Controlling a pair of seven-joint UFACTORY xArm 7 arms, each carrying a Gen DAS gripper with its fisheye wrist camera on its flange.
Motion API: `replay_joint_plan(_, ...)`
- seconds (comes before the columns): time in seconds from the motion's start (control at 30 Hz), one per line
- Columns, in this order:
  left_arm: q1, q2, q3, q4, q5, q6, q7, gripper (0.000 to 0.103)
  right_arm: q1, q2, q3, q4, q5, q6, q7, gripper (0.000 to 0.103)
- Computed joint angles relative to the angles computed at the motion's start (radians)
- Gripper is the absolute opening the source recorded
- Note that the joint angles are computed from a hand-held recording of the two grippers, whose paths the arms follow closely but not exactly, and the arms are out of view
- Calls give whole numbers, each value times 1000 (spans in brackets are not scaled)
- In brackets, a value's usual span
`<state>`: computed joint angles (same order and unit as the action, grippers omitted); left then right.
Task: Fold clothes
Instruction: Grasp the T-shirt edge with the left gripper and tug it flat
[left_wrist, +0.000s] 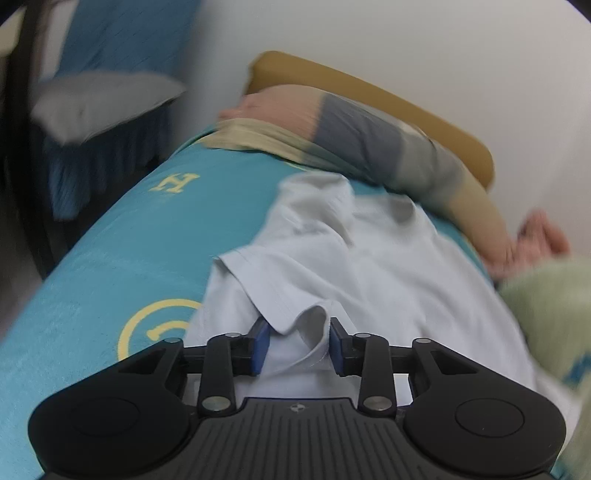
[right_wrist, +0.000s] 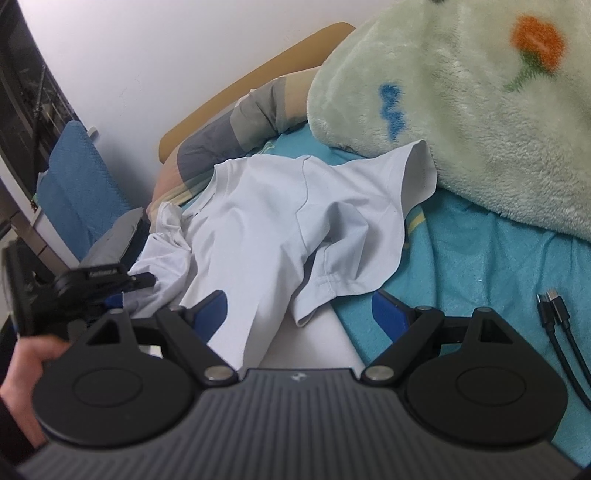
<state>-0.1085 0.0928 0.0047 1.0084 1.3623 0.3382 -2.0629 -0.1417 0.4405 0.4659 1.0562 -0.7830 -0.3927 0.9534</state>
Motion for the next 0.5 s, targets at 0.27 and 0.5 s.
replay_joint_plan(0.27,110,-205,19,-98,-179,56,270,2,106,-22,-92,-10,62,-29,-125,87)
replay_joint_plan(0.5,251,-243,9,-21,-246,306,576,2,199,-54,-168,-45,182,-73,-254,87)
